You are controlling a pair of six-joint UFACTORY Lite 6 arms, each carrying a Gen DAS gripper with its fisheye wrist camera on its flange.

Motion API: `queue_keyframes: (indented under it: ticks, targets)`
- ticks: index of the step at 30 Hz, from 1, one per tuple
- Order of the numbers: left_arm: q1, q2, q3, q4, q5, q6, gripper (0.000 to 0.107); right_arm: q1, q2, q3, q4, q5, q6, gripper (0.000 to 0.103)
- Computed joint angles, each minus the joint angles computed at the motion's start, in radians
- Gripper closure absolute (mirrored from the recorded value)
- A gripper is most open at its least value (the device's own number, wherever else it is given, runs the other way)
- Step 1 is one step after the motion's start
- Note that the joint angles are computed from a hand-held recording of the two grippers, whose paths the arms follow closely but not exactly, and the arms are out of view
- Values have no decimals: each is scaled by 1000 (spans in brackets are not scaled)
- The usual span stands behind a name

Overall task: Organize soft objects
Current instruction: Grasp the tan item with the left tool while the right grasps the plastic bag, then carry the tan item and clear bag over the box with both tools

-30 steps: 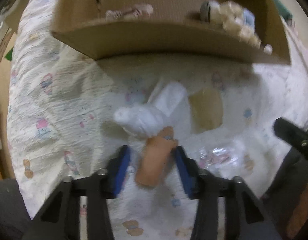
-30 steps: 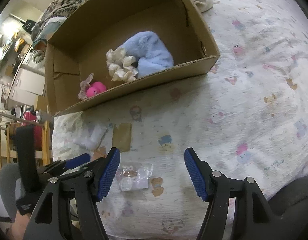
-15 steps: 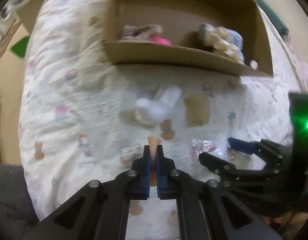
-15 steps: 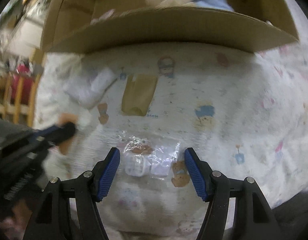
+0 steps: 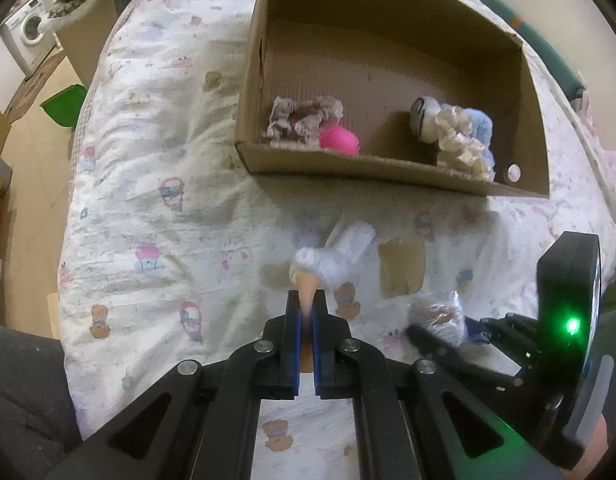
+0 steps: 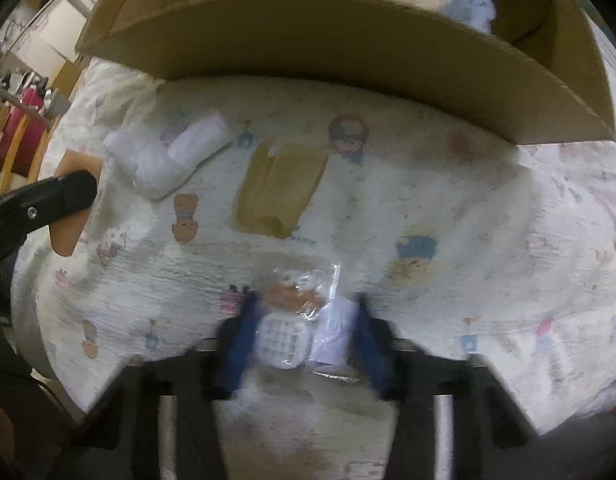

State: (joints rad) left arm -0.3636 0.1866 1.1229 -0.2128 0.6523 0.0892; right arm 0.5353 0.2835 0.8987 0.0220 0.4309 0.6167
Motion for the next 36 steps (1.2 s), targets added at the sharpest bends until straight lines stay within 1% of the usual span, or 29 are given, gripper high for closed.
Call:
queue_keyframes:
  ticks: [1, 5, 7, 8, 10, 12, 16, 18, 20, 22, 26, 28, 30, 31, 32, 36]
  targets:
    - [-3, 3, 7, -4, -3, -2, 102, -10, -15, -9, 31, -5, -24, 82]
    - [-1, 1, 17, -8, -16, 3, 102, -45, -93, -114, 167, -81, -142, 86]
    - [1, -8, 5, -3, -27, 3, 102, -70, -136, -158, 246, -86, -206, 87]
    - [-5, -2, 6, -1, -33, -9, 102, -69, -166, -167, 250, -95, -214, 87]
    - [-17, 12, 10, 0, -48, -30, 102, -77, -223, -183, 183, -90, -170, 87]
    - [-16, -4, 1, 1, -59, -34, 102, -96, -294, -219, 226, -94, -197, 87]
    - [-15, -52, -28, 22, -88, -45, 102, -126, -457, -251, 174, -65, -149, 87]
    - [-8, -68, -39, 14, -88, -38, 102, -169, -508, -262, 208, -78, -208, 87]
    - [-7, -70, -42, 10, -88, -31, 102, -179, -557, -282, 223, -87, -221, 87]
    - [-8, -73, -47, 28, -93, -43, 102, -222, -588, -269, 248, -45, -276, 87]
    - [1, -83, -54, 29, -87, -38, 102, -256, -627, -276, 276, -24, -318, 87]
    - [6, -96, -47, 30, -66, -37, 102, -280, -676, -292, 302, -3, -350, 87]
    - [25, -110, -19, -16, -28, -10, 102, -318, -723, -296, 349, 18, -406, 87]
    - [29, -118, -6, -26, -17, -3, 102, -311, -716, -300, 367, -8, -413, 87]
    - [30, -123, 9, -28, -9, 1, 102, -337, -742, -299, 392, 7, -446, 87]
    - [12, -119, 79, 9, -25, 20, 102, -423, -782, -275, 448, 47, -543, 87]
